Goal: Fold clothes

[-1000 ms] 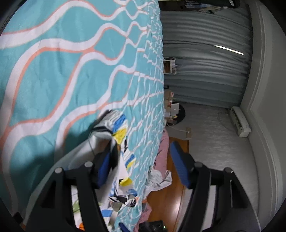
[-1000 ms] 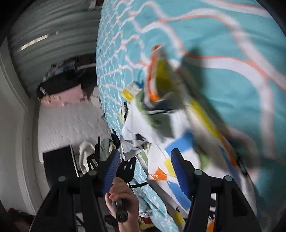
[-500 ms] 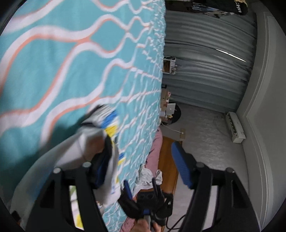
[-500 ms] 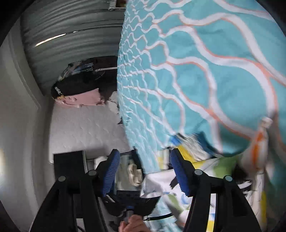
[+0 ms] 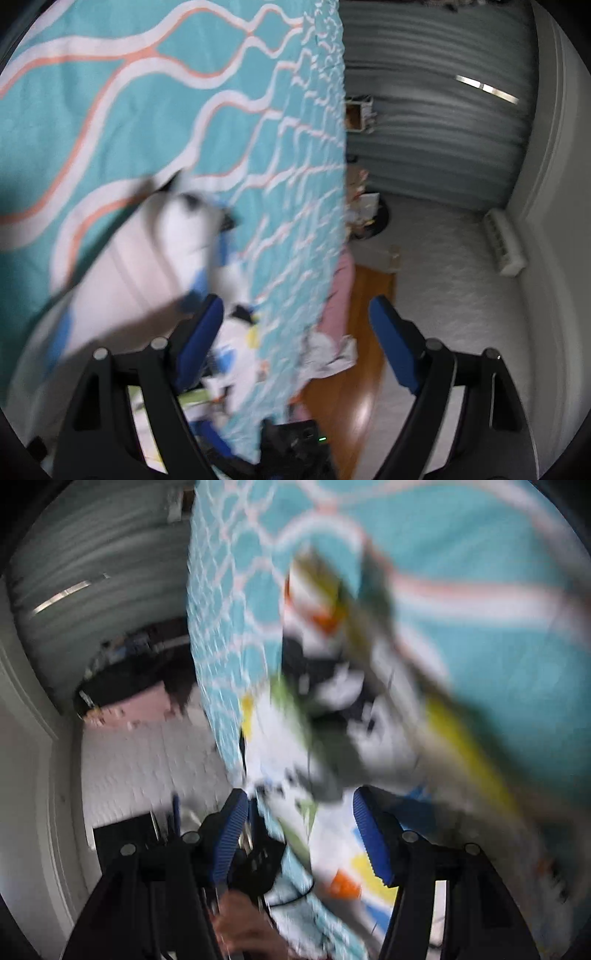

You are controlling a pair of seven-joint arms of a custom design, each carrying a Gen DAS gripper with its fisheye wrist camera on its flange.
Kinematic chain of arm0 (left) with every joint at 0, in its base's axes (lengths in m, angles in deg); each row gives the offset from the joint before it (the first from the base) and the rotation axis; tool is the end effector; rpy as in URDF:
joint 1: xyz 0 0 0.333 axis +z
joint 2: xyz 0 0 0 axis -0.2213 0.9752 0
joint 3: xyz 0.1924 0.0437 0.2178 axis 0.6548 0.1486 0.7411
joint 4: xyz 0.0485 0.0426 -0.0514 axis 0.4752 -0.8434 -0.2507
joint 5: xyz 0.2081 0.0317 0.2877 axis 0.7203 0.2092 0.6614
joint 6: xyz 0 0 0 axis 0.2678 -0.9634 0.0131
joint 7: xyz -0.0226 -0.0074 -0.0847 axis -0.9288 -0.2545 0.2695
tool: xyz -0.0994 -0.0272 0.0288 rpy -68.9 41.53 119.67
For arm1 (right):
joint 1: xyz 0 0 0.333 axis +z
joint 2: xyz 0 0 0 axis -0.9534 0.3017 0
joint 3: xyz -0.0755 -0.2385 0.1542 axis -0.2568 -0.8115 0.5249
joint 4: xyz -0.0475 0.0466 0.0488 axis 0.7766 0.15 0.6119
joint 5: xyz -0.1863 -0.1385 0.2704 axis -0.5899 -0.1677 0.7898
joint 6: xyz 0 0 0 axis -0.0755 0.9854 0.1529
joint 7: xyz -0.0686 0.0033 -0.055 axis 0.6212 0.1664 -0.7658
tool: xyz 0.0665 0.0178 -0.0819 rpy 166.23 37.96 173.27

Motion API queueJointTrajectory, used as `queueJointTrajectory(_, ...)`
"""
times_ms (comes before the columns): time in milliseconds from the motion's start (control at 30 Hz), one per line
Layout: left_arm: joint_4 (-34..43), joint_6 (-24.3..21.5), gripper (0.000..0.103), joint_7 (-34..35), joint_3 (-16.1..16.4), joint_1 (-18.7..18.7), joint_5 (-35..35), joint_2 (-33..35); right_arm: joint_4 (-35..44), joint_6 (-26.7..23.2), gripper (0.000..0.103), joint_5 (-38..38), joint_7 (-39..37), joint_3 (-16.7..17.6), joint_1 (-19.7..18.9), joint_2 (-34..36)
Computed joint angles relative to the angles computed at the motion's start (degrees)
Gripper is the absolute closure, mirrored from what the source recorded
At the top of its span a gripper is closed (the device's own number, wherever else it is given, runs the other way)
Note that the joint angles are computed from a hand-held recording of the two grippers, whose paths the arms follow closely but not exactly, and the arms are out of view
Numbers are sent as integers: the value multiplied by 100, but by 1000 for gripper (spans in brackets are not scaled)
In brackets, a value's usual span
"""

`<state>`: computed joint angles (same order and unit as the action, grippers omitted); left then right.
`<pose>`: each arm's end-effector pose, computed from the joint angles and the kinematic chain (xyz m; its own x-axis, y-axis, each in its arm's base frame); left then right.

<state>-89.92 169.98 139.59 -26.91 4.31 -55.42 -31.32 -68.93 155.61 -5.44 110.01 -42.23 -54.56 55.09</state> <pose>0.6028 0.0698 0.5290 0.3018 -0.1829 0.9357 -0.8196 -0.5511 0.1567 0.5200 0.1752 0.5427 -0.5119 -0.1135 -0.8515 -0.6374 0.7147 0.2879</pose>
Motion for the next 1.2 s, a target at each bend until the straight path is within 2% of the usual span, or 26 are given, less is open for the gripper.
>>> queueJointTrajectory(67, -282, -90, 20, 88, 27, 48, -122, -170, 55, 61, 41, 50, -202, -2, 4, 63)
queueJointTrajectory(200, -858, -82, 20, 223, 184, 52, -515, -573, 548, -600, 42, 49, -907, -52, -139, 427)
queueJointTrajectory(267, -1209, -20, 20, 254, 306, 24, -635, -868, 761, -752, 69, 67, -1156, -21, -203, 527)
queueJointTrajectory(300, -1355, -15, 20, 275, 377, 5, -690, -978, 840, -808, 92, 172, -1265, -7, -237, 555)
queueJointTrajectory(333, -1507, 4, 20, 278, 444, -17, -726, -1095, 880, -831, 97, 303, -1360, 9, -262, 554)
queueJointTrajectory(500, -2154, -7, 20, 186, 765, -118, -768, -1614, 1656, -915, 97, 210, -1190, 3, -447, 965)
queueJointTrajectory(567, -2270, 15, 19, 168, 844, -159, -624, -1735, 2093, -965, 97, 46, -734, 5, -567, 1291)
queueJointTrajectory(600, -2305, -45, 19, 225, 888, -175, -544, -1787, 2319, -1023, 94, -345, -328, -19, -611, 1467)
queueJointTrajectory(667, -2366, -134, 19, 279, 939, -221, -333, -1948, 2793, -1261, 68, -1172, 526, -77, -706, 1813)
queueJointTrajectory(700, -2444, -214, 19, 315, 981, -242, -266, -2036, 2801, -1190, 47, -1329, 809, -26, -761, 1824)
queueJointTrajectory(767, -2621, -414, 19, 338, 1071, -289, -214, -2221, 2375, -636, 45, -683, 605, 166, -848, 1515)
queueJointTrajectory(800, -2734, -542, 19, 353, 1116, -320, -226, -2346, 2179, -630, 44, -389, 374, 234, -900, 1310)
queueJointTrajectory(867, -2846, -679, 19, 353, 1156, -401, -177, -2501, 1619, -930, 42, -773, 256, 183, -838, 668)
queueJointTrajectory(933, -3000, -833, 12, 316, 1198, -490, -172, -2632, 1041, -1297, 42, -1390, 279, 78, -715, -19)
queueJointTrajectory(967, -3081, -892, 12, 291, 1223, -525, -197, -2689, 586, -1473, 42, -1548, 343, 32, -639, -444)
queueJointTrajectory(1067, -3237, -1040, 12, 212, 1273, -618, -278, -2726, -594, -1895, 42, -1222, 677, -180, -371, -1323)
queueJointTrajectory(1200, -3500, -1174, 12, 157, 1285, -655, -437, -2850, -1401, -1595, 42, -689, 520, -264, -32, -1775)
